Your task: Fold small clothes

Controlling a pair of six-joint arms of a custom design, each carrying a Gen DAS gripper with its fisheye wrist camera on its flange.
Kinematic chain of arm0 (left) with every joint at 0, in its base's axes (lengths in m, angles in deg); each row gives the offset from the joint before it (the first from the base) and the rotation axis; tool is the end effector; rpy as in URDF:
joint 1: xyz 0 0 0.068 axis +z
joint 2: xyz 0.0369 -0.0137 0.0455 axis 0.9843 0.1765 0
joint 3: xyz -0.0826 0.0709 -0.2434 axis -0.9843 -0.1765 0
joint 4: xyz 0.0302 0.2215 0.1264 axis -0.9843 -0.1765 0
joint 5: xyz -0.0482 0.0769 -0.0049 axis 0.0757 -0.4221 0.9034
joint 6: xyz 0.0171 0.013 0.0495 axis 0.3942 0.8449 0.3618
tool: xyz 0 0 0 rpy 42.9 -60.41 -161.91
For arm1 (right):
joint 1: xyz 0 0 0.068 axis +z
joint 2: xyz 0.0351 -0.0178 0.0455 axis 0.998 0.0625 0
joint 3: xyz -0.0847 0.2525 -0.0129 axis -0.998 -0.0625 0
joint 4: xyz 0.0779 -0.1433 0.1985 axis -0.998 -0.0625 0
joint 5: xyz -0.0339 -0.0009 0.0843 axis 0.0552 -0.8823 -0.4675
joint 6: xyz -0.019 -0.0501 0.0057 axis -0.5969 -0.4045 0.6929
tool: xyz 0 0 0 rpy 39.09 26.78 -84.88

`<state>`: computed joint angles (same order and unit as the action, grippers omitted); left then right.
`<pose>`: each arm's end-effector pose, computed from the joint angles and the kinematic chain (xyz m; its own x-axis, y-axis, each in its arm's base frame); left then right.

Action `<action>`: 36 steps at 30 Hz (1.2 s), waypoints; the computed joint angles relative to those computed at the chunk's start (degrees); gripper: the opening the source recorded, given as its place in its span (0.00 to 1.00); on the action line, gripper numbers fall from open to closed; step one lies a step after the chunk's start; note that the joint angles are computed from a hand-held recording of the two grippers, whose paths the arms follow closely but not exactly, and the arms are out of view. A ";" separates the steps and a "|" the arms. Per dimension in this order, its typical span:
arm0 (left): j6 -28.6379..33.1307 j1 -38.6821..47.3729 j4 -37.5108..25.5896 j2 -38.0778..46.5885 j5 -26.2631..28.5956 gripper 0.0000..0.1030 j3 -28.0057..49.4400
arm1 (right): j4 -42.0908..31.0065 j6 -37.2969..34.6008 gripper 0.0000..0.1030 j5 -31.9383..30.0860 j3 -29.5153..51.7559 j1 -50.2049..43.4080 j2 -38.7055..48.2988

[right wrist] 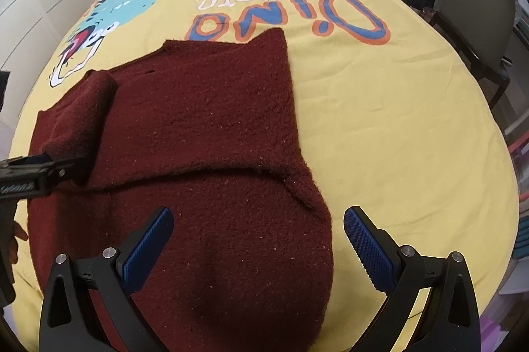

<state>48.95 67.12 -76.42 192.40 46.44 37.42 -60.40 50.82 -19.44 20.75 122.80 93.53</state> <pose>0.4133 -0.1020 0.2029 -0.8609 0.4267 -0.2770 0.4819 0.8586 -0.1749 0.2413 0.1635 0.1869 -0.8409 0.3133 -0.4412 0.3152 0.9464 0.0712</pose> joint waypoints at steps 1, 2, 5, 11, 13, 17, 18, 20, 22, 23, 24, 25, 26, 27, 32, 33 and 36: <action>0.76 0.44 -0.49 -0.54 0.51 0.93 -0.38 | -0.26 0.09 0.99 0.20 0.20 0.19 -0.16; 2.16 1.21 -1.42 -1.04 1.06 0.96 -0.68 | -0.50 0.14 0.99 0.38 0.35 0.35 -0.32; 6.14 4.19 -2.14 -3.09 0.69 0.99 -3.01 | -1.27 0.36 0.99 0.78 1.09 1.01 -0.31; 11.49 14.22 -1.89 -4.29 -0.60 0.99 -5.15 | -1.76 0.57 0.99 0.79 2.89 2.21 1.45; 13.02 17.84 -2.63 -3.22 -0.09 0.99 -3.56 | -1.96 0.51 0.99 0.74 3.85 2.68 2.38; 14.34 23.05 -1.81 -1.34 -1.54 0.99 -1.36 | -2.35 -0.05 0.99 0.60 6.02 3.52 4.47; 14.81 24.10 -1.56 -0.63 -2.01 0.99 -0.84 | -2.43 -0.13 0.99 0.57 6.57 3.71 4.98; 15.44 25.61 -0.67 0.43 -2.42 0.99 -0.46 | -2.47 -0.33 0.99 0.40 7.66 4.07 6.17; 15.53 26.56 -0.51 2.27 -2.32 0.98 0.37 | -2.69 -0.54 0.99 0.24 8.63 4.39 7.28; 15.48 26.79 -0.49 3.20 -2.09 0.98 0.80 | -2.93 -0.69 0.99 0.10 9.33 4.52 8.09; 15.52 26.95 -0.30 3.79 -1.81 0.98 1.00 | -3.12 -0.75 0.99 0.03 9.73 4.60 8.53; 15.42 26.98 0.50 4.24 -1.55 0.97 0.81 | -3.39 -0.79 1.00 -0.06 10.28 4.72 9.12; 15.33 26.91 1.60 4.53 -1.37 0.93 0.43 | -3.67 -0.87 0.99 -0.09 10.84 4.82 9.70; 15.34 26.77 2.59 4.87 -1.23 0.89 0.17 | -3.93 -0.86 0.99 -0.07 11.29 4.93 10.14; 14.87 26.18 4.29 8.44 -1.00 0.77 2.13 | -5.89 -1.22 0.99 -0.02 14.82 5.60 13.23; 15.07 26.21 4.58 8.57 -0.48 0.75 2.18 | -6.31 -1.35 0.99 0.06 15.77 5.72 14.03; 16.75 26.61 5.00 8.29 2.29 0.51 2.30 | -7.43 -1.95 0.99 0.29 19.07 6.14 16.46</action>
<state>65.71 93.74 -71.42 200.69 48.73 39.72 -67.82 48.87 -19.15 39.82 128.94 109.99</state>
